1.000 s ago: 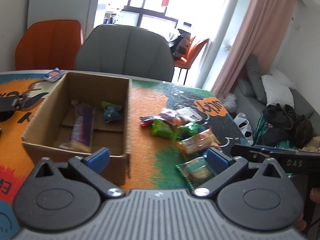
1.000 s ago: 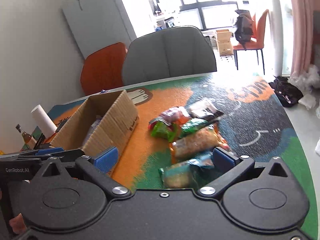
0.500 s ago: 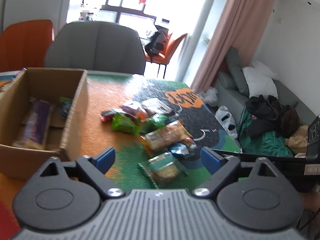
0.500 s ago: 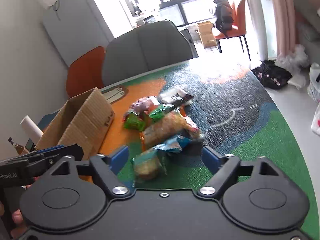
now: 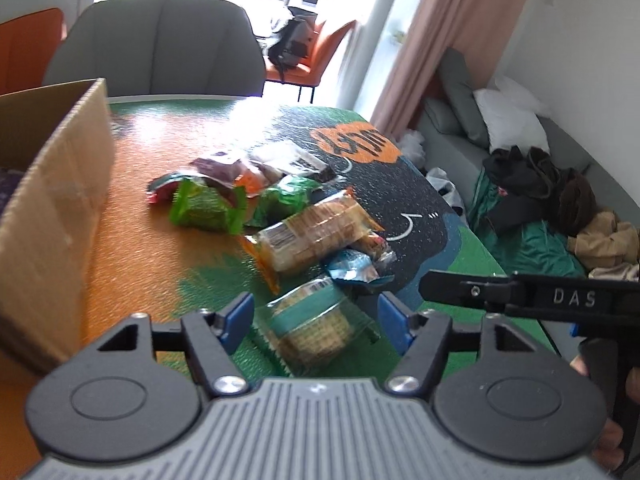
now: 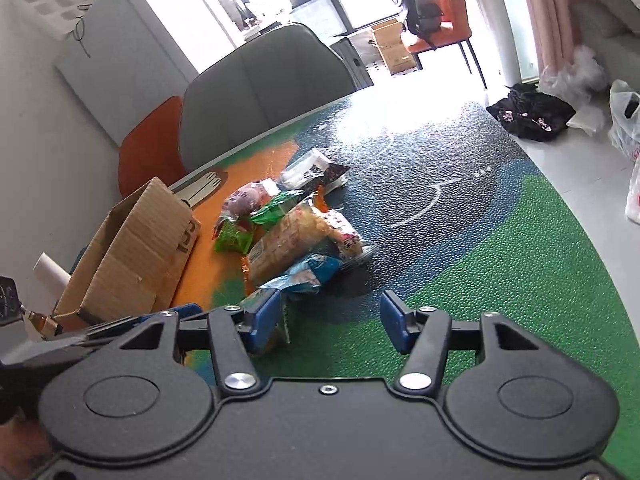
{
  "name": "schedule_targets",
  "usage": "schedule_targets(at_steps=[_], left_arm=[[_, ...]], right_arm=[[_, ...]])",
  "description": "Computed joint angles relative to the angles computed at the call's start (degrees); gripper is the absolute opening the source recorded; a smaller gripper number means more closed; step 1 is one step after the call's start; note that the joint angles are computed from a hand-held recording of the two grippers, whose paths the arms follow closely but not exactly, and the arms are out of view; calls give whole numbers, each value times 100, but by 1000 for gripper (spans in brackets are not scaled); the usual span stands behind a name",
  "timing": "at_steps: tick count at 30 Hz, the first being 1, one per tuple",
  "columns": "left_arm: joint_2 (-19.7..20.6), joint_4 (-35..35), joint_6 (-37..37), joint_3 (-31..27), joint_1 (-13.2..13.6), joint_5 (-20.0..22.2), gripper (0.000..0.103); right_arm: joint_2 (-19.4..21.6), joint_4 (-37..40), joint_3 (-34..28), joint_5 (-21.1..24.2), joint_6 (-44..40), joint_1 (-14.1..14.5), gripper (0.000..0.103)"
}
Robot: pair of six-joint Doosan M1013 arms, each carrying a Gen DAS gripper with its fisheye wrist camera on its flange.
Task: Organize snacks
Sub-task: 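Move both tools back to the pile and grasp the green cracker pack with the left tool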
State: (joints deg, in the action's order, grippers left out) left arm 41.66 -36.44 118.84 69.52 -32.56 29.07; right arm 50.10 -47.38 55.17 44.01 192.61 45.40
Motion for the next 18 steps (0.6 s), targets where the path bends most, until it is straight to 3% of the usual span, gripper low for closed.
schedule_targets(at_steps=[7,18], left_arm=[[188,39,87,-189,-20,96,68],[119,80,223,-27,14,113,69]], right_arm=[[59,82,-86,-53,-12,-50,56],[435,602,-756,92,-536,-155,58]])
